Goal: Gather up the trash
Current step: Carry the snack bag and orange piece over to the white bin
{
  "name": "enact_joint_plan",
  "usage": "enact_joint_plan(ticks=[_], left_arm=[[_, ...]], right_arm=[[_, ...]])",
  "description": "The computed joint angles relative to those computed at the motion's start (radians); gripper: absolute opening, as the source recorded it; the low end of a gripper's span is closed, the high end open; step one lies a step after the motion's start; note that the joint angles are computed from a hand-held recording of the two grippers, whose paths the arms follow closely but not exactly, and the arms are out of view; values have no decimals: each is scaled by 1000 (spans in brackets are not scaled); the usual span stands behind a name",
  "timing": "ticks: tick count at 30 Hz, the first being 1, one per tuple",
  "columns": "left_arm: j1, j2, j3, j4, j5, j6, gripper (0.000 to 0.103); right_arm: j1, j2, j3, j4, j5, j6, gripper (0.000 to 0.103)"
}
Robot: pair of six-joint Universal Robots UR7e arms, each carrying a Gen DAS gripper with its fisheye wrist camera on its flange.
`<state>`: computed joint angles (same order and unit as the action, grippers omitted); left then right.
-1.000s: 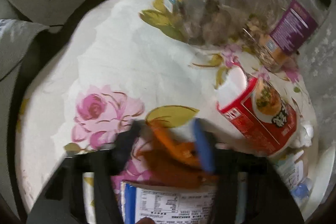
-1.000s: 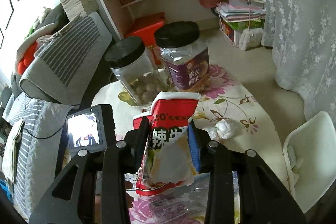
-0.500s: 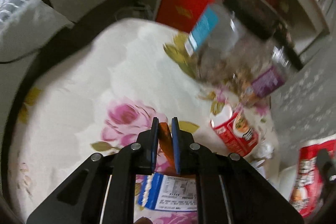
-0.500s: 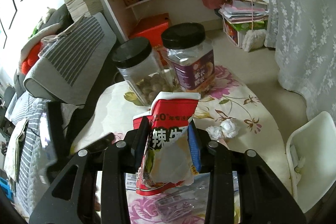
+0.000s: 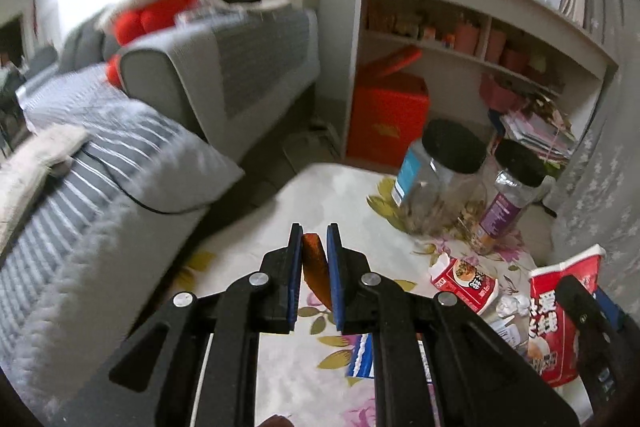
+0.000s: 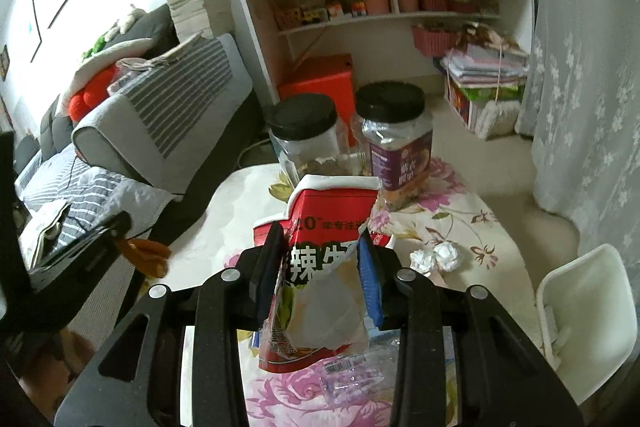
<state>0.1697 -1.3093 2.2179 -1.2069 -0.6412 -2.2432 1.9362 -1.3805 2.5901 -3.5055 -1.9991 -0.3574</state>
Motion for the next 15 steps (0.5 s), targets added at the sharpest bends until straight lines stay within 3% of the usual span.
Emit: enact_joint_plan(ticks=[6, 15], left_arm=[[-90, 104, -61, 148, -21, -124, 13], [-132, 208, -145, 249, 8, -189, 13]], right_arm=[[10, -57, 33, -29, -9, -25, 34], [-25, -107, 62, -110, -19, -101, 34]])
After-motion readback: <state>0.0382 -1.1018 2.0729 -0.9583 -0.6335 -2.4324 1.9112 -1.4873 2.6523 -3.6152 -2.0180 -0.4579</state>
